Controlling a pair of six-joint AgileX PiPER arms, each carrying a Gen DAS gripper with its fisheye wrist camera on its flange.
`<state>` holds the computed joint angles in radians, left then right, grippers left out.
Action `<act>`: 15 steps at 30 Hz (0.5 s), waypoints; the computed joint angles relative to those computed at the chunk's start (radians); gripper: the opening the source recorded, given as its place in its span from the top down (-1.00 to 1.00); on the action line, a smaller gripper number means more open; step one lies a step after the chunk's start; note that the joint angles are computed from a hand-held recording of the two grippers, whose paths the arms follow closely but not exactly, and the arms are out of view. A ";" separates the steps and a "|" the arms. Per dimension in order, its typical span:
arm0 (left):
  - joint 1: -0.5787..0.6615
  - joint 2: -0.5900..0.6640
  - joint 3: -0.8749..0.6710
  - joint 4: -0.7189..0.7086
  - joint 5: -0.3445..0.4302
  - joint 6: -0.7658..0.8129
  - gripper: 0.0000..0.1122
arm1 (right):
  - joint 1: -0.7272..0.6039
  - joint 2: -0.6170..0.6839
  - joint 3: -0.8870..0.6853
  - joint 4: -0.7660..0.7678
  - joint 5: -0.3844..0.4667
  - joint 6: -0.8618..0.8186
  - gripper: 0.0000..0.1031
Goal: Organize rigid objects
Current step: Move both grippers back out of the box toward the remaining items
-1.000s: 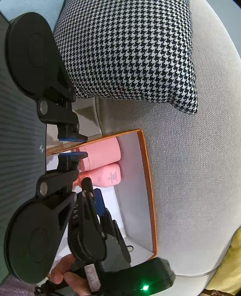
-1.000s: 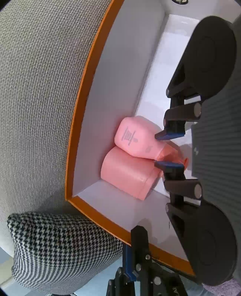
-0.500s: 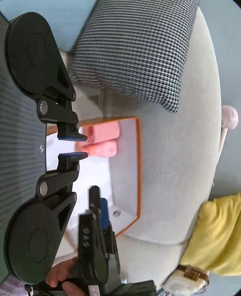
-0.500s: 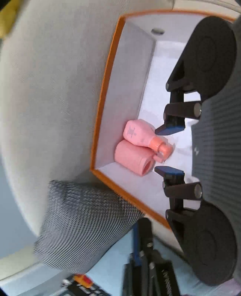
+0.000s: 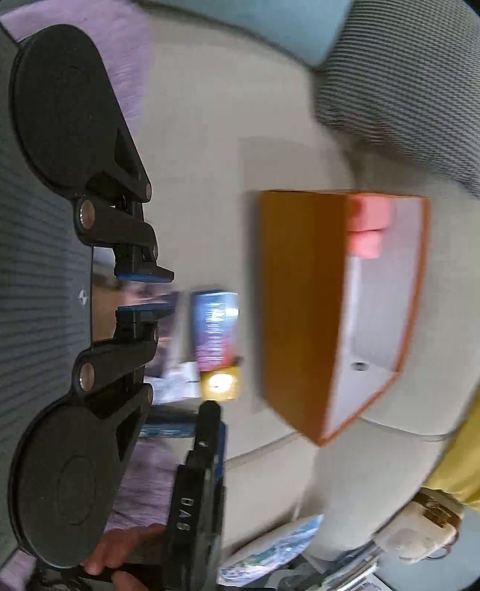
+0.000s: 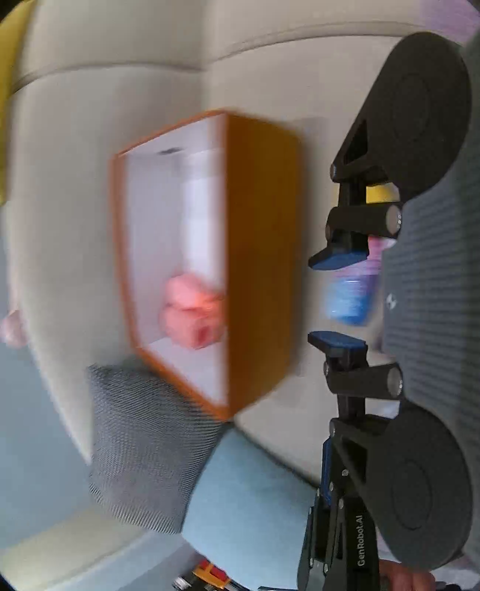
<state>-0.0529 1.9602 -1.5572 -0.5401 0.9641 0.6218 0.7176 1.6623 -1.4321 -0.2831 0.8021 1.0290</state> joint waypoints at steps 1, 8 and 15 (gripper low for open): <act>-0.001 -0.018 0.041 0.007 -0.010 0.001 0.76 | 0.021 -0.014 0.037 0.002 0.002 0.041 0.25; -0.026 -0.055 0.193 0.000 -0.066 0.044 0.51 | 0.105 -0.054 0.162 0.047 -0.032 0.140 0.25; -0.038 -0.020 0.173 -0.065 -0.114 -0.053 0.19 | 0.110 -0.065 0.199 -0.034 -0.043 0.247 0.28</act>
